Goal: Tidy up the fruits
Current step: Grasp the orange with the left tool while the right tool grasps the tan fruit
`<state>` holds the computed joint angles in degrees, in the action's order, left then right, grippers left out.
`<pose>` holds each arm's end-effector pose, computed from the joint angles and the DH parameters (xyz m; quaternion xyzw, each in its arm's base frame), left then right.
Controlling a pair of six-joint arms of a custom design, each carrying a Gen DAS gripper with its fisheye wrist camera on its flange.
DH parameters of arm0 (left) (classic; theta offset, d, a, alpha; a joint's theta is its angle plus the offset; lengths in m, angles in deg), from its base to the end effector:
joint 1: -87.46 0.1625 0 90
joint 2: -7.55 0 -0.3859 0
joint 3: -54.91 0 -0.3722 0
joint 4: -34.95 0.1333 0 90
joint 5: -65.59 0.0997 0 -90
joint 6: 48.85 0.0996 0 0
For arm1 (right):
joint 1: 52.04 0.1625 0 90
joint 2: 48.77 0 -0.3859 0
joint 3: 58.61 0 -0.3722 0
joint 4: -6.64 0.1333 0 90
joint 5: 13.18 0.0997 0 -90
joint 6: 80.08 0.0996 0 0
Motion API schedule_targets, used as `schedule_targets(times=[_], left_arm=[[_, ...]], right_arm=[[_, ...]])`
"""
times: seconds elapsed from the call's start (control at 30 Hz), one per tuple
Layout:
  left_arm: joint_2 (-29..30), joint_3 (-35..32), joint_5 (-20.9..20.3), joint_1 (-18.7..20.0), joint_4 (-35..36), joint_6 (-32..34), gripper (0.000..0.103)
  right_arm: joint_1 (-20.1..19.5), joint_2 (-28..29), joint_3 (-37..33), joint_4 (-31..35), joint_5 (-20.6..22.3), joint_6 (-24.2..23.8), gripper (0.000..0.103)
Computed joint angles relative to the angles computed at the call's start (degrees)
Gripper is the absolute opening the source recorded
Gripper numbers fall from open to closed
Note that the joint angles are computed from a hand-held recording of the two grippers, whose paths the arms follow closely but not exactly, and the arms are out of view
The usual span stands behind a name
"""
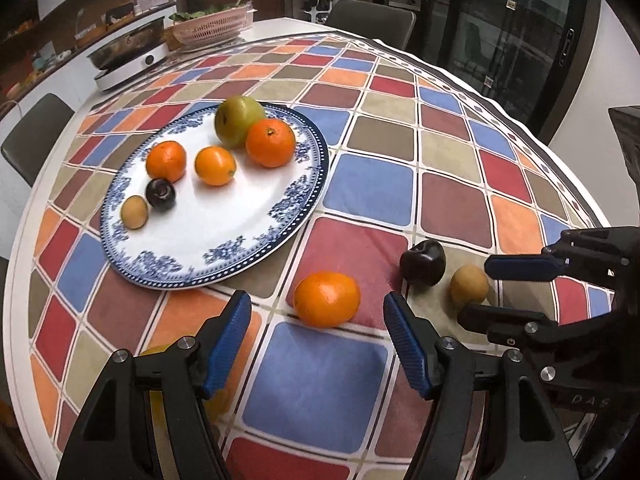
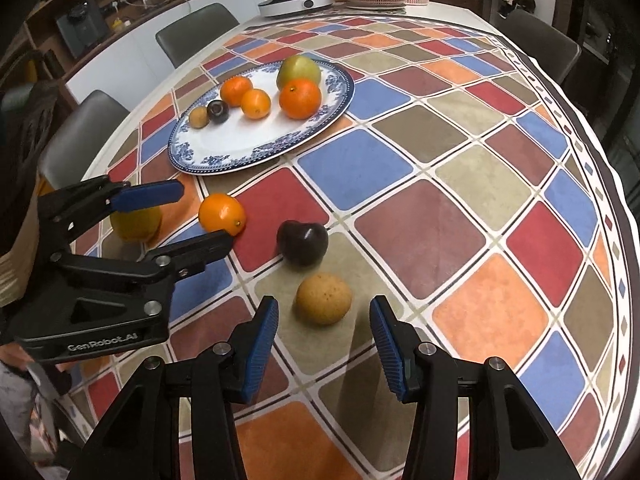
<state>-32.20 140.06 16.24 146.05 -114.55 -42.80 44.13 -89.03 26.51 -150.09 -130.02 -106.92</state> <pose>-0.1817 -0.6778 0.0952 0.2585 0.8951 -0.1880 0.3110 0.1613 -0.6705 0.1040 0.2291 -0.9282 0.1406 0.2573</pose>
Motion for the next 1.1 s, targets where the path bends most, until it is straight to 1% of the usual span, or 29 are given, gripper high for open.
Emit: schedule_targets(times=[0.03,0.1,0.13,0.17,0.23,0.27,0.3,0.33,0.4,0.47,0.73,1.1], left_arm=[[0.3,-0.5,-0.2,0.1,0.3,-0.1,0.067],[0.8,-1.2,-0.6,0.4,0.7,-0.1,0.060],[1.0,-1.6,-0.7,0.4,1.0,-0.2,0.059],[1.3,-1.9,-0.8,0.5,1.2,-0.4,0.058],[1.6,-2.4,-1.0,0.7,1.7,-0.9,0.054],[1.6,-2.5,-1.1,0.7,1.9,-1.1,0.048],[1.7,-2.6,-1.2,0.8,2.2,-1.4,0.045],[1.7,-2.7,-1.3,0.9,2.5,-1.6,0.044],[1.8,-2.9,-1.4,0.9,3.0,-1.6,0.036],[1.7,-2.7,-1.4,0.8,3.0,-1.7,0.036],[-0.2,-0.1,-1.0,-0.2,0.5,-2.5,0.036],[-5.3,6.1,0.5,-2.6,-6.6,-4.1,0.036]], right_arm=[[0.0,0.1,-0.2,0.2,0.0,-0.1,0.042],[-0.1,0.4,-0.6,0.5,0.1,-0.1,0.042],[-0.1,0.5,-0.7,0.6,0.2,-0.1,0.041],[-0.1,0.6,-0.8,0.8,0.4,-0.1,0.038],[-0.2,0.8,-1.0,1.0,0.5,-0.3,0.037],[-0.2,0.9,-1.2,1.0,0.4,-0.3,0.037],[-0.3,1.0,-1.3,1.0,0.4,-0.3,0.036],[-0.3,1.1,-1.3,1.1,0.6,-0.2,0.035],[-0.4,1.2,-1.5,0.7,0.6,-0.5,0.033],[-0.4,1.3,-1.5,0.6,0.7,-0.7,0.031],[-0.5,0.2,-0.5,0.0,2.5,-0.4,0.031],[0.9,-1.6,0.8,-2.0,6.0,-2.6,0.031]])
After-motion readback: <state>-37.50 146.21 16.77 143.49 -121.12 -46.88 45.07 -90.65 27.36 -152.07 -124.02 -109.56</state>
